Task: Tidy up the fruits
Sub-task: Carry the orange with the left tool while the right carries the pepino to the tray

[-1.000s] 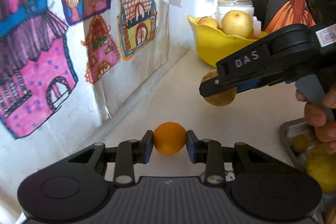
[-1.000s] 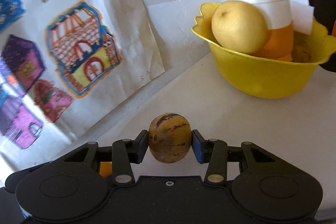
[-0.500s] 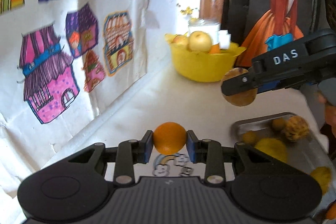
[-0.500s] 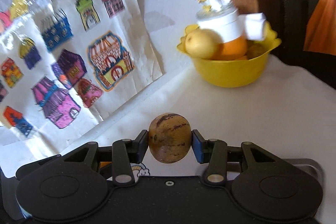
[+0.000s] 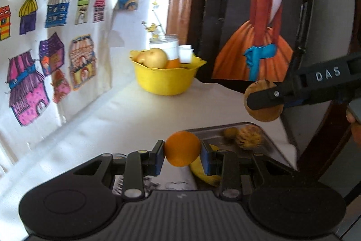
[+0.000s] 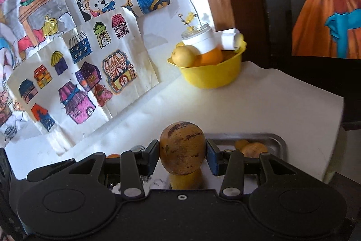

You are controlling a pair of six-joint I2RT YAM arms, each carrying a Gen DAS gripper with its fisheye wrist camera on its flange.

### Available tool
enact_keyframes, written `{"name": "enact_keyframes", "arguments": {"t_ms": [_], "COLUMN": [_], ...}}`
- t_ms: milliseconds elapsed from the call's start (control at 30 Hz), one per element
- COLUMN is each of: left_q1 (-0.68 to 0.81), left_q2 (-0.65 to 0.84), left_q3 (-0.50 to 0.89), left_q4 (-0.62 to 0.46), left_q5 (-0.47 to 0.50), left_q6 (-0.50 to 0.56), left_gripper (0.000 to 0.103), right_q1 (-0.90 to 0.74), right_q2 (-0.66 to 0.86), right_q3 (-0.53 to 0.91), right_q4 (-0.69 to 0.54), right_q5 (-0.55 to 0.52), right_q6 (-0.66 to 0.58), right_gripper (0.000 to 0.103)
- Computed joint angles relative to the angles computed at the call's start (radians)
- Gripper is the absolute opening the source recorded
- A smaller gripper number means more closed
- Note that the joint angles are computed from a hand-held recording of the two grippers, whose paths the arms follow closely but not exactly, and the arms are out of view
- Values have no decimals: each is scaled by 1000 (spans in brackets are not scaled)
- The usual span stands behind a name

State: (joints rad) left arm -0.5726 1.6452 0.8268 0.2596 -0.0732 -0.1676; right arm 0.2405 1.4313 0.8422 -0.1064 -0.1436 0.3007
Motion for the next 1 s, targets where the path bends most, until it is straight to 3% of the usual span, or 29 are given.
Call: {"name": "enact_keyframes", "arguments": {"t_ms": [267, 633, 1000], "left_q1": [-108, -179, -269], "left_q2": [-39, 41, 74], "left_q3": [-63, 12, -24], "left_q4": [3, -49, -20], "left_q5": [-33, -71, -62], "left_q6": [-56, -84, -100], "left_gripper": [36, 36, 36], "right_q1": [-62, -117, -88], "right_q2": [-250, -472, -641], "right_q3": [-264, -604, -793], "right_q4": [52, 189, 207], "right_q5": [-11, -42, -11], "right_q6": [-65, -141, -249], "right_gripper": [46, 46, 46]}}
